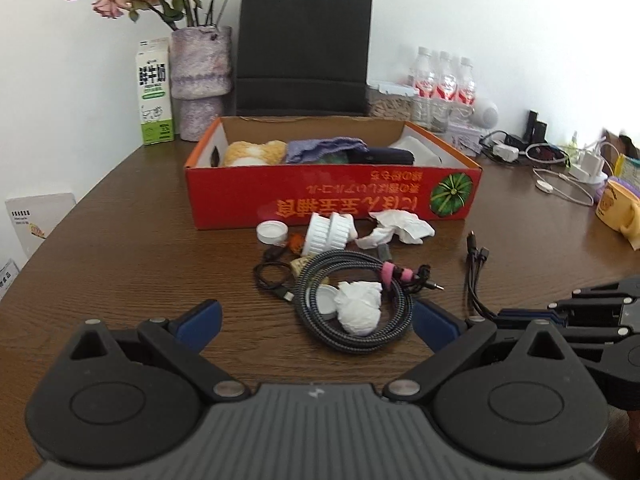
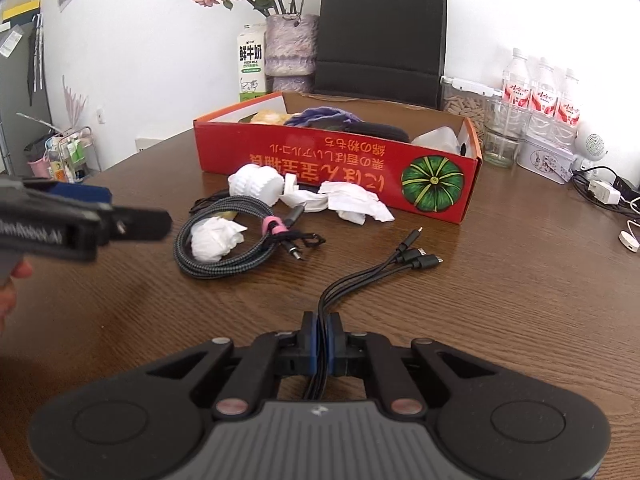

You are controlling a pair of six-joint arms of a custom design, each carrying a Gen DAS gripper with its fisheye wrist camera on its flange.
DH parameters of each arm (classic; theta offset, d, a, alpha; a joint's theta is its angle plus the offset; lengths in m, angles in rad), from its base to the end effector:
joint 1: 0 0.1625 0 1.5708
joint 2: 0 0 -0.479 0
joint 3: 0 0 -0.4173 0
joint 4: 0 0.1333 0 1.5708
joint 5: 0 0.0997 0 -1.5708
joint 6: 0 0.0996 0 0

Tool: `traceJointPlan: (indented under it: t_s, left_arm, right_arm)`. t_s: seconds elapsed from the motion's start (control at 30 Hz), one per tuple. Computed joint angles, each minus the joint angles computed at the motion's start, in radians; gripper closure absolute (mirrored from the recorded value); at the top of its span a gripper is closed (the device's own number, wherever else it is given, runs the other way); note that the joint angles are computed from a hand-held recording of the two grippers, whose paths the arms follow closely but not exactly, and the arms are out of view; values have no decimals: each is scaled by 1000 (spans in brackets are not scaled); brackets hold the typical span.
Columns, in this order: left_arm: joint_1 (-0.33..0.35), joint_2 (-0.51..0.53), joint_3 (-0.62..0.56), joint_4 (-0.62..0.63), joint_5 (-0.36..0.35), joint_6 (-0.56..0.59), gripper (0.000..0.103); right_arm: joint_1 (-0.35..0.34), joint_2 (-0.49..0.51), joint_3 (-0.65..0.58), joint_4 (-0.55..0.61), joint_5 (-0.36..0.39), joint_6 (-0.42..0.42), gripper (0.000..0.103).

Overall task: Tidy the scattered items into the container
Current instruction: 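Close the right gripper on the braided cable and lift it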

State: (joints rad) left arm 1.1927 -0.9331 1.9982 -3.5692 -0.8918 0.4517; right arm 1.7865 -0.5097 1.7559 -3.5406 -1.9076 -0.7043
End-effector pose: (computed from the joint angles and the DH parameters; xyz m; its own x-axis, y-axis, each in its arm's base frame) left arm -0.0428 -0.6382 0.2163 -0.7224 0.0779 -0.6871 0.5947 0.5770 -0.5598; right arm 0.2453 -0.6507 -0.0037 -0.6344 -0.4651 0.6174 -0.7495 0.5655 -0.3442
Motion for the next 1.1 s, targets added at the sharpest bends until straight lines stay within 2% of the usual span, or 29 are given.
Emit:
traceJointPlan:
  t_s: [0.17, 0.33, 0.5, 0.67, 0.73, 0.83, 1.1]
  left_arm:
    - [-5, 59, -56, 56, 37, 53, 0]
    - [-2, 103, -111, 95, 73, 56, 0]
    - [4, 117, -144, 168, 70, 38, 0]
    - [11, 127, -158, 164, 69, 4, 0]
    - [15, 122, -156, 159, 59, -11, 11]
    - [14, 118, -152, 151, 58, -10, 13]
    - [3, 100, -105, 39, 35, 29, 14]
  right_arm:
    - [-11, 1, -8, 3, 8, 0, 99]
    - [-24, 2, -9, -12, 31, -1, 99]
    - [-30, 8, -16, -21, 45, -13, 99]
    - [-35, 9, -16, -26, 60, -21, 99]
    - [-36, 9, -15, -29, 64, -23, 99]
    - [-37, 9, -14, -28, 66, -20, 99]
    - [-37, 12, -15, -50, 68, -7, 99]
